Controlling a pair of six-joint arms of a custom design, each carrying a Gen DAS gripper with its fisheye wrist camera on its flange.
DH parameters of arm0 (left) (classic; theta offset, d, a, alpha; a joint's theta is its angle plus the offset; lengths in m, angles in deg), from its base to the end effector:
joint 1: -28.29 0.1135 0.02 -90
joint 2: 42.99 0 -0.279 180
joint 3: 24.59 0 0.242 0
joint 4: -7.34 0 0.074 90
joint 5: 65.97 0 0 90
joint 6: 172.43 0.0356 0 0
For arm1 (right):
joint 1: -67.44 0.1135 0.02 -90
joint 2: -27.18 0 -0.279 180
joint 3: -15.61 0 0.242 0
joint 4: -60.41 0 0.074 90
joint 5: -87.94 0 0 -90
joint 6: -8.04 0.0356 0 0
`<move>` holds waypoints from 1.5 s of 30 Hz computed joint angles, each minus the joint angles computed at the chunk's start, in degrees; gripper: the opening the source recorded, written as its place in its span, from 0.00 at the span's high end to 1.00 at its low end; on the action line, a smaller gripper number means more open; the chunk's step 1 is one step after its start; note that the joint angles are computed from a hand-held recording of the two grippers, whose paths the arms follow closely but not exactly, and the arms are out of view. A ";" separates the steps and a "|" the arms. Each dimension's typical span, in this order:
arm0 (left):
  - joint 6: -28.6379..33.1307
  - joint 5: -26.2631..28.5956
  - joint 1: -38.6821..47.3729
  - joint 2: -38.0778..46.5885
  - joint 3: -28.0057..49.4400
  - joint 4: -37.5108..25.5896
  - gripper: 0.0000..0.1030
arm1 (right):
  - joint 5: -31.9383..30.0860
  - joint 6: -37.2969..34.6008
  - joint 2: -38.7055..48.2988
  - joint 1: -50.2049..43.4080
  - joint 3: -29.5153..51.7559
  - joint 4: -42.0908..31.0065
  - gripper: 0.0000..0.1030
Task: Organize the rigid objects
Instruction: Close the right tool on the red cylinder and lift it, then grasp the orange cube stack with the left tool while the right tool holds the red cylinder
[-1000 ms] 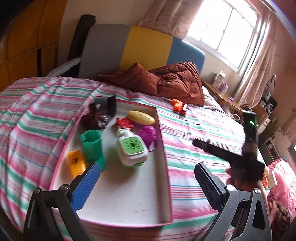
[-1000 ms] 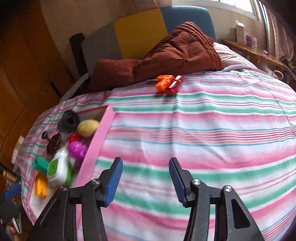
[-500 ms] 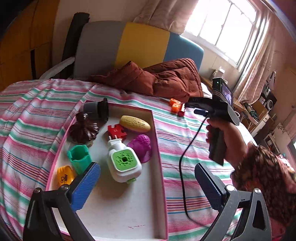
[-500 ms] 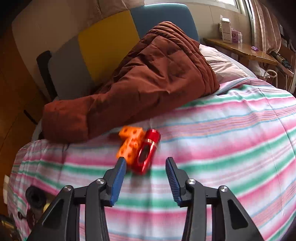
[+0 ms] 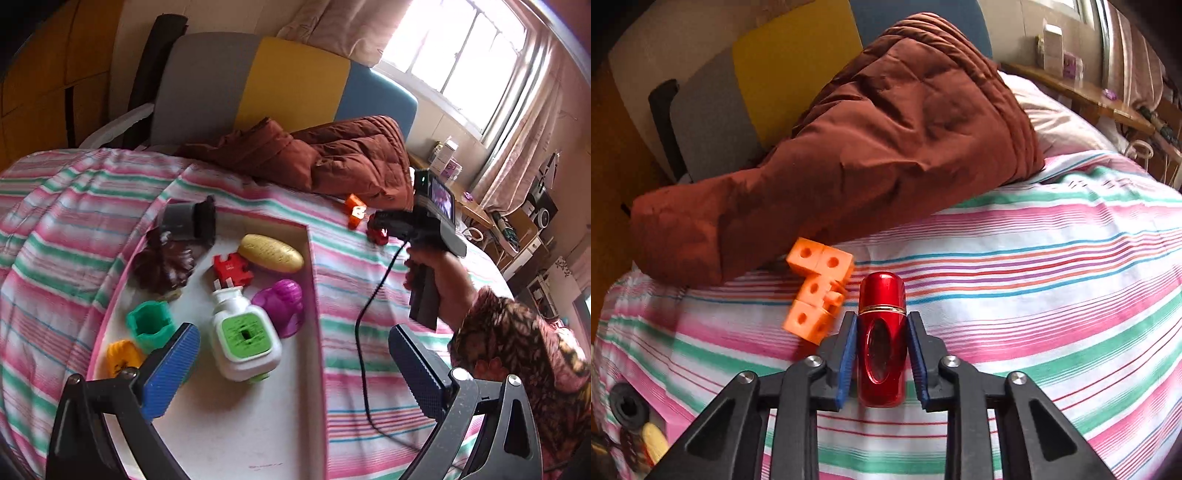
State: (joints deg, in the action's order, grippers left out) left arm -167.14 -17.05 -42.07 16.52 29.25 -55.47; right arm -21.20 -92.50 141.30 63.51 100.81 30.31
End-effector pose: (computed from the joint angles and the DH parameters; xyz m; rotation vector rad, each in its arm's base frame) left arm 0.0745 -0.1393 0.2362 -0.4606 2.3161 -0.2466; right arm 0.4011 -0.0159 0.1588 -0.2655 2.5350 0.3370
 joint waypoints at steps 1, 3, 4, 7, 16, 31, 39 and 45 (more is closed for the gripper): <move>2.31 0.23 1.05 0.54 0.63 1.37 0.00 | -0.48 -1.49 -0.42 -0.77 -0.70 0.19 0.75; 7.43 1.05 3.85 2.65 2.73 3.73 0.00 | -1.96 -3.90 -1.53 -3.02 -2.49 0.57 0.75; 9.88 1.34 5.21 3.71 3.67 5.16 0.00 | -2.96 -4.87 -2.04 -4.42 -3.36 0.64 0.75; 18.65 4.59 10.88 7.92 7.43 10.54 0.00 | -4.86 -7.88 -3.24 -8.83 -5.68 0.60 0.75; 34.94 13.41 25.79 30.47 23.80 21.37 0.00 | -10.20 -14.59 -5.49 -19.49 -11.85 5.46 0.75; 51.20 16.63 39.69 65.91 54.53 20.13 0.00 | -10.70 -13.35 -7.07 -19.51 -15.49 10.34 0.75; 52.60 16.23 41.16 69.53 53.39 26.21 0.30 | -11.35 -12.72 -6.88 -19.70 -15.53 10.70 0.74; 56.86 14.72 39.65 69.14 51.84 29.05 0.58 | -11.78 -12.15 -6.77 -19.79 -15.51 10.89 0.74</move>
State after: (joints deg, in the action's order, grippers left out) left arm -110.28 -2.32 -2.43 85.66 81.09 -26.42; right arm -32.98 -104.64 134.53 43.72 85.31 41.20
